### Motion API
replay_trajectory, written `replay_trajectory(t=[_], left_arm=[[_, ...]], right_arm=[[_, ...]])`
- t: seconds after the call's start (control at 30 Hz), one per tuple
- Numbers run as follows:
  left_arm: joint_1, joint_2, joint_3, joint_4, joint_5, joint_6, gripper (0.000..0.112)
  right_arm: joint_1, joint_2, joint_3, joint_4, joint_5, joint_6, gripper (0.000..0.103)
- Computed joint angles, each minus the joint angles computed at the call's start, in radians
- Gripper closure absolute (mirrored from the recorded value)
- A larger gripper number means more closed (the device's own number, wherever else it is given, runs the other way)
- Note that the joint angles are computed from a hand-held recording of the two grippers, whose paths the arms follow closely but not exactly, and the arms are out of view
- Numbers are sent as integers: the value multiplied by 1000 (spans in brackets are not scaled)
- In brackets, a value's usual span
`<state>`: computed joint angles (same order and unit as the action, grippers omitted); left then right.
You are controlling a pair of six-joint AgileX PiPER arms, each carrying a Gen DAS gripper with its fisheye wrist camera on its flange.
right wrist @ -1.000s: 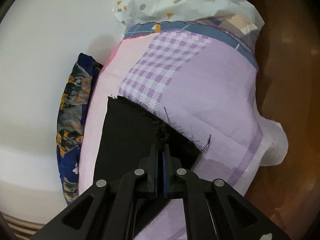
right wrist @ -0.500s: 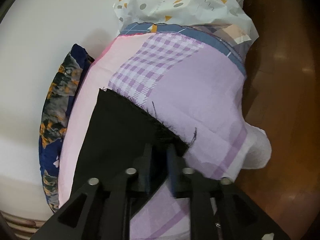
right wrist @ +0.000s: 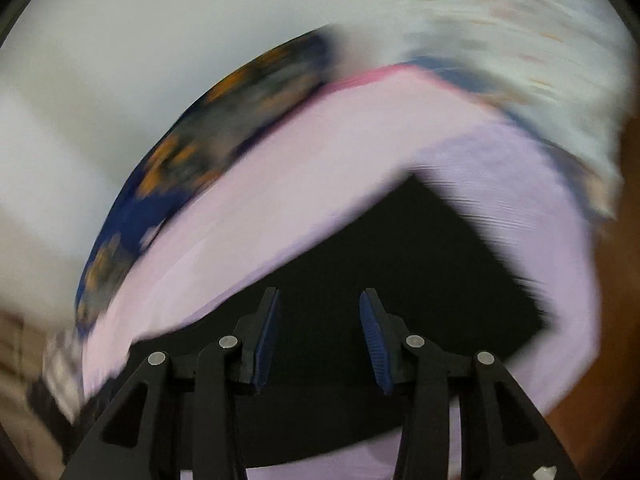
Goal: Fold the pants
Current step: 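Press the folded trousers flat with both grippers near each other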
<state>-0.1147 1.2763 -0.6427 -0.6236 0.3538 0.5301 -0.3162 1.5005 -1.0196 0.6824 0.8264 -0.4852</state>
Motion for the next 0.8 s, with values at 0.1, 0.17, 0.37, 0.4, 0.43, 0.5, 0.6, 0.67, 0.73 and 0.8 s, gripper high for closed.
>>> replay_trajectory(t=[0.1, 0.17, 0.37, 0.4, 0.43, 0.5, 0.6, 0.67, 0.73, 0.8], left_arm=[[151, 12, 16, 4, 5, 40, 63], [235, 27, 27, 25, 6, 50, 63], [439, 52, 71, -132, 30, 292, 63], [461, 53, 78, -162, 34, 336, 63], [494, 62, 84, -210, 45, 412, 63], [527, 78, 84, -251, 54, 484, 63], [558, 91, 92, -314, 58, 581, 63], [579, 109, 88, -360, 77, 643, 63], [593, 117, 92, -404, 86, 701, 63], [599, 122, 95, -432, 88, 741, 63]], right_arm=[[246, 117, -116, -26, -4, 51, 64], [370, 218, -213, -13, 14, 66, 64], [614, 500, -529, -15, 119, 105, 64], [648, 559, -598, -16, 149, 109, 64], [661, 588, -632, -21, 166, 113, 64], [701, 675, -747, -42, 215, 143, 64], [735, 769, -878, -68, 285, 176, 64], [750, 829, -965, -72, 340, 202, 64], [755, 833, -973, -49, 343, 171, 93], [774, 827, -991, -83, 311, 182, 92]])
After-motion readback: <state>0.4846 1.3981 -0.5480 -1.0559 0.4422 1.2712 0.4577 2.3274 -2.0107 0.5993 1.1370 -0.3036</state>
